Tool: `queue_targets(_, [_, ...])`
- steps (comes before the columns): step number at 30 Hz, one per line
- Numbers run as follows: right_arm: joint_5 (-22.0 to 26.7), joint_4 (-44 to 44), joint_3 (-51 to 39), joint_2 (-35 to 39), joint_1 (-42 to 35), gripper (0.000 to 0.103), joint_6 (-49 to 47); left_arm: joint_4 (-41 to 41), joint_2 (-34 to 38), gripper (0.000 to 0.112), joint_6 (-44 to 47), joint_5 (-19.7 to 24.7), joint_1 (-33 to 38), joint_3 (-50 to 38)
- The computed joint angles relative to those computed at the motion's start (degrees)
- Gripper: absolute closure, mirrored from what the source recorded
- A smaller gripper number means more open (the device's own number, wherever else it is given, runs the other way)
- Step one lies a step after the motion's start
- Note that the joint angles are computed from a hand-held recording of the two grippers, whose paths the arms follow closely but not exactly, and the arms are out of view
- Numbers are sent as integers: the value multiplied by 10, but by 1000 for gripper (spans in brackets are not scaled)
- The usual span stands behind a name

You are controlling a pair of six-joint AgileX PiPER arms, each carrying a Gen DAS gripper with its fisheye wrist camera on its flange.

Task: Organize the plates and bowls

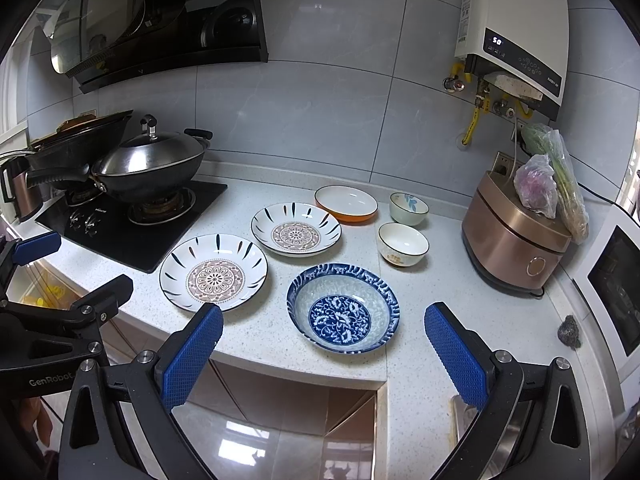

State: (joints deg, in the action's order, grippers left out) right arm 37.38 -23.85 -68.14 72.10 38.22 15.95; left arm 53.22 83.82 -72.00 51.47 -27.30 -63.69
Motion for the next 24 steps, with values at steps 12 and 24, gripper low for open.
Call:
queue_targets(12, [-11,8,-1,10,-9,0,-11,1,2,10,0,-1,2,0])
queue_targets(24, [-11,41,-9,5,-25,0,-49,5,14,10,-9,10,-7,-13])
